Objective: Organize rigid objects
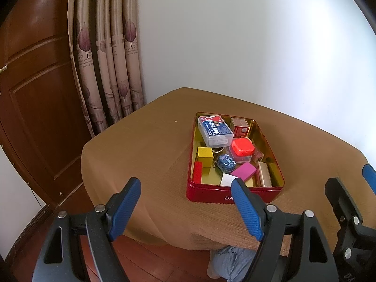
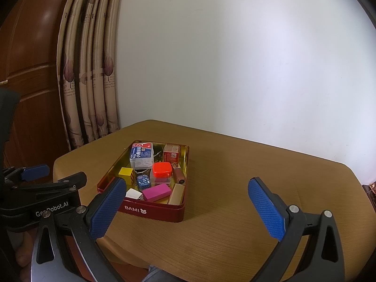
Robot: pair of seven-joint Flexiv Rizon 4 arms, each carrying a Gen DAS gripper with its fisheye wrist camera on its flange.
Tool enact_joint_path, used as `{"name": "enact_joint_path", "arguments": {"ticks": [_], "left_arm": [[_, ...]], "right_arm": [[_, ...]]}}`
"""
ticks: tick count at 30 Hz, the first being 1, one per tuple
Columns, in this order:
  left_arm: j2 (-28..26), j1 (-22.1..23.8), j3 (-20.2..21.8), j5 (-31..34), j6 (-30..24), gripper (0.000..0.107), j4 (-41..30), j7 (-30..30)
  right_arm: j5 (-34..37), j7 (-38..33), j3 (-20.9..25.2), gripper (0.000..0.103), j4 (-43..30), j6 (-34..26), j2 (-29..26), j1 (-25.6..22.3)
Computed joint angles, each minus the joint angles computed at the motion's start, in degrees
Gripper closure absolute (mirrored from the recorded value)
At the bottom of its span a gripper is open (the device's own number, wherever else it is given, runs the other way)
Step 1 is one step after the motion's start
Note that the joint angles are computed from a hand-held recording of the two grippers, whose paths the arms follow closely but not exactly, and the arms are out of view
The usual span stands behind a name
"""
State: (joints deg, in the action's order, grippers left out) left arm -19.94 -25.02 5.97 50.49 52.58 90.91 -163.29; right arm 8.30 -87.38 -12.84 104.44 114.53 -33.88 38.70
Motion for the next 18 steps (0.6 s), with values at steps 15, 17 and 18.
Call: {"name": "enact_joint_path", "arguments": {"ticks": [15,17,18], "left_arm": [[-0.74,0.04,0.44,-0.01,1.79,0.021,0.18,0.55],[-0.78,-0.14,0.91,0.13,1.75,0.021,0.45,-1.35],[-0.84,-0.47,1.28,0.44,1.21,0.021,0.51,-3.18]], "right_arm": [[-0.05,-0.12,0.34,0.0,0.07,0.01,-0.03,-0.28],[0.05,-0.2,0.33,0.0,0.42,0.26,0.0,-0.15],[0.04,-0.21,0.23,0.0,0.2,0.1,-0.06,-0.14]]}}
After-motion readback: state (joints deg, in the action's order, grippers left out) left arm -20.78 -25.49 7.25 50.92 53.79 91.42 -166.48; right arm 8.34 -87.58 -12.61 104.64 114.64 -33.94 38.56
